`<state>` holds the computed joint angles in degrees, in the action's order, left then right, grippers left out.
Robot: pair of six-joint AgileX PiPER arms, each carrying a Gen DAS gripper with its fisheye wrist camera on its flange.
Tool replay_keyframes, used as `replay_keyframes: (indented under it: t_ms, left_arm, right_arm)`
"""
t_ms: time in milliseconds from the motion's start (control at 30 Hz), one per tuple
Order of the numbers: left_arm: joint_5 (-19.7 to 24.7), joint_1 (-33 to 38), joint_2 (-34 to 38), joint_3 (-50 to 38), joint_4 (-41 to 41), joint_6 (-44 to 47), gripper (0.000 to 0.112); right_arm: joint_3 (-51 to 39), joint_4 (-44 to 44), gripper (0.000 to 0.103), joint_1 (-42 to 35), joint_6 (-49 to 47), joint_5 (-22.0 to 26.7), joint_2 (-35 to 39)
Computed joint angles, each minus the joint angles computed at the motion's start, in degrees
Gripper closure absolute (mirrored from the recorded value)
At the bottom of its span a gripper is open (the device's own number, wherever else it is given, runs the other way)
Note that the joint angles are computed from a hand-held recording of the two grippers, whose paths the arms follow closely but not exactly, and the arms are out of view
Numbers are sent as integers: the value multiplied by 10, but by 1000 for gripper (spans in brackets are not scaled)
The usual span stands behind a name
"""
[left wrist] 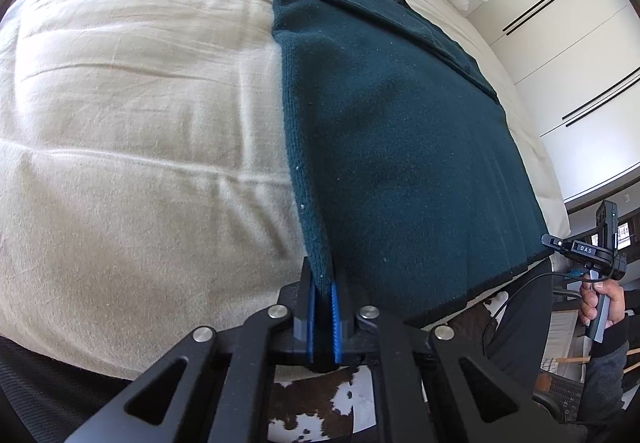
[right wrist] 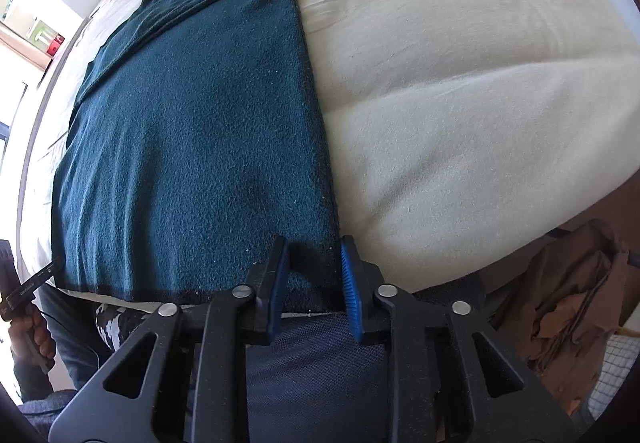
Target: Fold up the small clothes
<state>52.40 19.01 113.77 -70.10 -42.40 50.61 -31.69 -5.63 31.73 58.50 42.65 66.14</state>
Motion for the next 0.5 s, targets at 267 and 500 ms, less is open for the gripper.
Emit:
replay_keyframes:
  t_ms: [267,500]
  left_arm:
    - [59,38,-4,-18,-51,18,106]
    - [170,84,11,-71,-148,5,106]
  right_arm:
    - [20,20,97,0,16,-30,-76]
    - [24,107,97,-44,-58,-141,-123]
